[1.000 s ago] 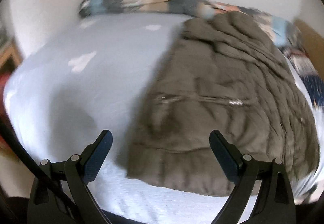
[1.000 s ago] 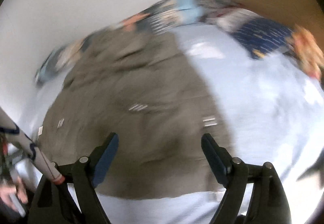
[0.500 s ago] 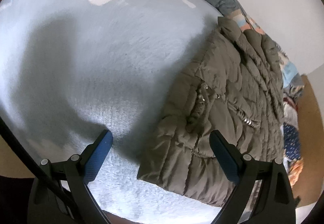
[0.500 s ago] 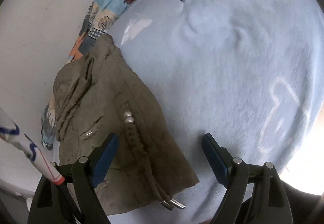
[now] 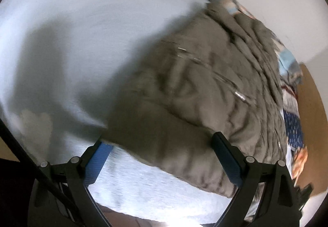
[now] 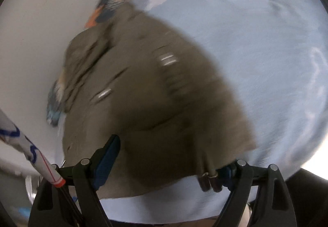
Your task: Fold large clothes
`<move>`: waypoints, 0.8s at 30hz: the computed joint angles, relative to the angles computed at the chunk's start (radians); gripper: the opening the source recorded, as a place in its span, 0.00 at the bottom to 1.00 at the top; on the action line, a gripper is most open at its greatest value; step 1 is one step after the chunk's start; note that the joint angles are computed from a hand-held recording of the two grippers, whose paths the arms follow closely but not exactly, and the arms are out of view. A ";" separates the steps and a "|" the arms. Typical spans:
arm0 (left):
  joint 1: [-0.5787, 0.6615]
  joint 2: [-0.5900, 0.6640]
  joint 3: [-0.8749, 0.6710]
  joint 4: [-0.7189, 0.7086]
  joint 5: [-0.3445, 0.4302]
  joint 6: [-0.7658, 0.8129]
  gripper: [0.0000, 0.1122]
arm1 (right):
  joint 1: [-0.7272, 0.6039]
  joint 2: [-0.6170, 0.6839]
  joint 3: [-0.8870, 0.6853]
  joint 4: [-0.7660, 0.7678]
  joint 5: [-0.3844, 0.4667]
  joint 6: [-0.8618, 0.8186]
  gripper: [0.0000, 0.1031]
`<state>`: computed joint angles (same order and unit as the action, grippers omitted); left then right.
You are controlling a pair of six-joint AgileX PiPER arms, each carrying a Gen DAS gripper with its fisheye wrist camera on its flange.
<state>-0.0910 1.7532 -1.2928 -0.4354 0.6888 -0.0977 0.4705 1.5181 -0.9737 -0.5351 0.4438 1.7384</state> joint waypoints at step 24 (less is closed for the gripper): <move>-0.252 0.010 0.006 0.696 -0.141 -0.397 0.64 | 0.047 0.072 -0.030 -0.224 0.102 0.227 0.47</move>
